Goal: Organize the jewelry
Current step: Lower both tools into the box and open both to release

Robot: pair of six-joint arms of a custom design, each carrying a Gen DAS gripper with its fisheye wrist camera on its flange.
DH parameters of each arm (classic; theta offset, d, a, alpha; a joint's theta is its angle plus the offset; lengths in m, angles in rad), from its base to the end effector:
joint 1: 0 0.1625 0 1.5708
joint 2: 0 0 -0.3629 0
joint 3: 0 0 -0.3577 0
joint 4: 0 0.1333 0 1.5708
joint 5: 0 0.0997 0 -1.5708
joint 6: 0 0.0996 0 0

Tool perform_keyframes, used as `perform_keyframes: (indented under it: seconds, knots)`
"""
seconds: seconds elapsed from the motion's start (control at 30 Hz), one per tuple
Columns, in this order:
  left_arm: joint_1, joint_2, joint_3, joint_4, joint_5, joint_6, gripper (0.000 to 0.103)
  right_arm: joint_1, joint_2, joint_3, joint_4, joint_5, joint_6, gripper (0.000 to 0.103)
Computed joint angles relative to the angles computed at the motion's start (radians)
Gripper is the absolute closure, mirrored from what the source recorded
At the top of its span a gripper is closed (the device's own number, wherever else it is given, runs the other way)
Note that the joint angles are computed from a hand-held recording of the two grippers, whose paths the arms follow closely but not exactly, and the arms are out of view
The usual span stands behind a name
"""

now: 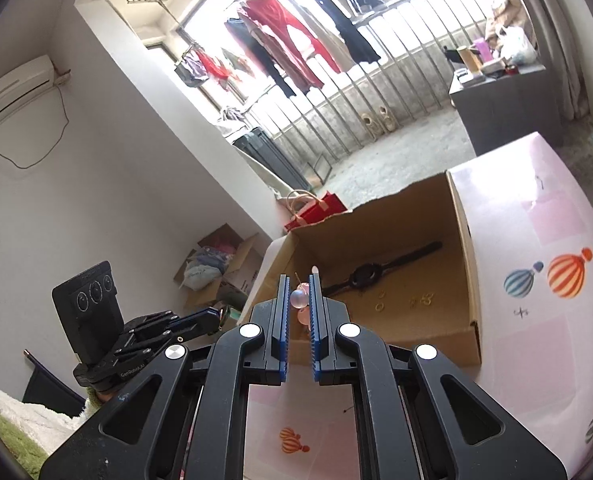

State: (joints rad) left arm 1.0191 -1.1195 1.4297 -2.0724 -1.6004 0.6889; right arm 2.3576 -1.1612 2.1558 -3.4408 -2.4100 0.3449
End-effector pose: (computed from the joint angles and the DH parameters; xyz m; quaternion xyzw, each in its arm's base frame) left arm -0.2117 -0.5927 0.3011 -0.5797 -0.8091 0.0963 0.0082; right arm 0.3635 -0.2789 0.2294 0.0128 -0.8449 0.5246 0.1039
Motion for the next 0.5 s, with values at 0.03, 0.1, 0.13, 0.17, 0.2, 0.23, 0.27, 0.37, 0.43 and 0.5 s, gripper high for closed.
perform_keyframes:
  seconds: [0.03,0.1,0.13,0.17,0.2,0.23,0.27,0.37,0.43,0.5]
  knots:
    - [-0.004,0.031,-0.035,0.026,0.01,-0.006,0.099,-0.013,0.015,-0.024,0.011,0.001,-0.015,0.096]
    - [-0.012,0.106,-0.122,0.096,0.033,-0.029,0.099,-0.044,0.005,-0.04,0.046,0.009,-0.045,0.096]
    - [-0.014,0.148,-0.173,0.138,0.043,-0.042,0.099,-0.062,-0.003,-0.044,0.066,0.017,-0.051,0.096]
    - [-0.017,0.194,-0.23,0.184,0.051,-0.055,0.099,-0.085,-0.004,-0.051,0.073,0.037,-0.061,0.096]
    - [-0.021,0.246,-0.296,0.236,0.06,-0.069,0.099,-0.107,-0.007,-0.047,0.069,0.059,-0.071,0.096]
    - [-0.028,0.298,-0.361,0.291,0.077,-0.087,0.099,-0.126,-0.014,-0.042,0.071,0.078,-0.075,0.096]
    - [-0.034,0.348,-0.422,0.337,0.101,-0.103,0.099,-0.142,-0.013,-0.046,0.075,0.09,-0.079,0.096]
    - [-0.053,0.517,-0.634,0.491,0.166,-0.144,0.099,-0.181,-0.023,-0.038,0.094,0.111,-0.067,0.096]
    - [-0.059,0.64,-0.797,0.602,0.194,-0.178,0.099,-0.196,-0.022,-0.038,0.106,0.112,-0.061,0.096]
    - [-0.066,0.764,-0.964,0.713,0.231,-0.213,0.099,-0.2,-0.025,-0.034,0.122,0.096,-0.054,0.096]
